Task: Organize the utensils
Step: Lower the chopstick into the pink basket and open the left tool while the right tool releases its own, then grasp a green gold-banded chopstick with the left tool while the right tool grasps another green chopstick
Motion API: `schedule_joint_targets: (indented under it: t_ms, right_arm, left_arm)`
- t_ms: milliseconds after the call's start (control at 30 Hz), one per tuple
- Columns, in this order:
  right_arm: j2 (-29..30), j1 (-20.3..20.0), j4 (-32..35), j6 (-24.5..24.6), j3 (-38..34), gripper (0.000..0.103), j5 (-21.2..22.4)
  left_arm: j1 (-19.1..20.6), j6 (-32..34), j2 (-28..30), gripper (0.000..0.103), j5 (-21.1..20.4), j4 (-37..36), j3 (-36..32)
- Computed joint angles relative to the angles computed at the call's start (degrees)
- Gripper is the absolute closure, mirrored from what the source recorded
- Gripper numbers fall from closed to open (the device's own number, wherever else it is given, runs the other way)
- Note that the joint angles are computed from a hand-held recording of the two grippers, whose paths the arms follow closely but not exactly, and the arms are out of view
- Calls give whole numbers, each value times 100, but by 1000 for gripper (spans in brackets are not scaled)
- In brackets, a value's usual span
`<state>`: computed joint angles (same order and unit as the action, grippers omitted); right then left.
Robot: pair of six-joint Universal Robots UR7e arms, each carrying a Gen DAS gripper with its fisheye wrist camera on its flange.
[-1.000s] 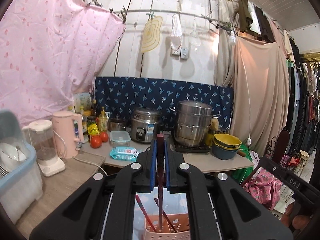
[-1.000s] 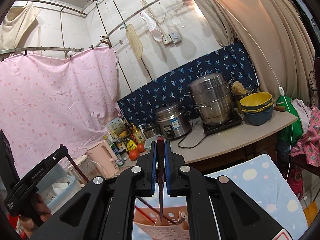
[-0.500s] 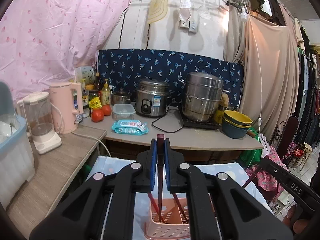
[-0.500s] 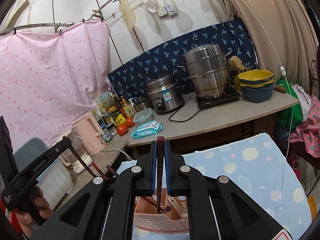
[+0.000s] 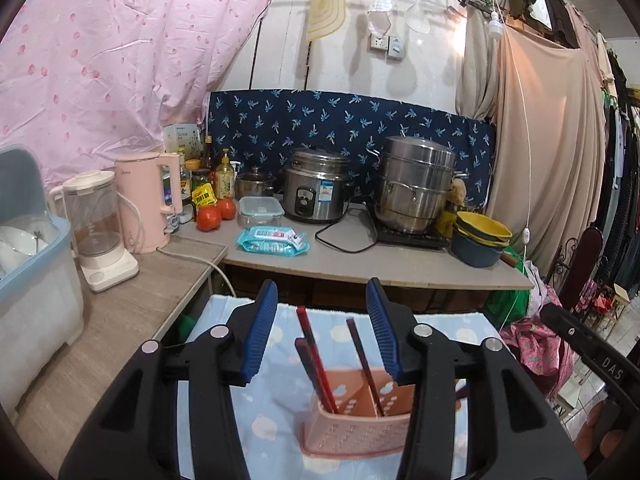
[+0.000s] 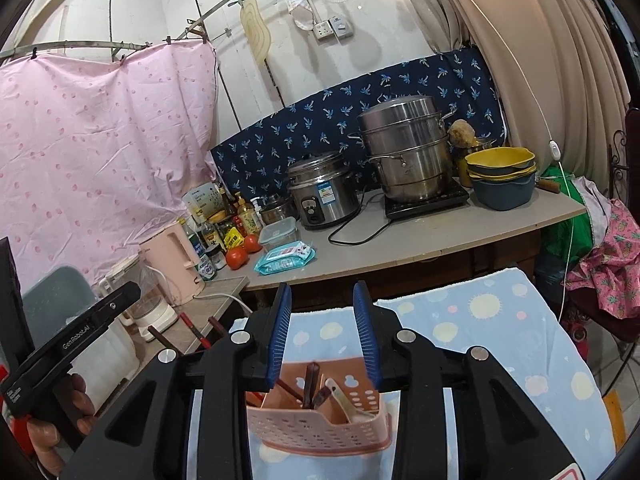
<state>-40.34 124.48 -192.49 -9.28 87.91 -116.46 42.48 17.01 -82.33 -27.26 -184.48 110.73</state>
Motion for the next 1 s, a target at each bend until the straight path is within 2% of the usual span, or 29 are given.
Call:
schedule_joint_targets:
  t_ms: [267, 700, 1000]
  right_arm:
    - [-350, 184, -233, 27, 765, 71, -149]
    - [-665, 595, -410, 49, 1989, 71, -604]
    - [-781, 722, -353, 358, 2661, 71, -826]
  left_arm:
    - [-341, -894, -642, 59, 423, 986, 733]
    - [-936, -3340, -1945, 59, 685, 3854, 1706]
    - [-1178, -5064, -2699, 59, 608, 5948, 2103]
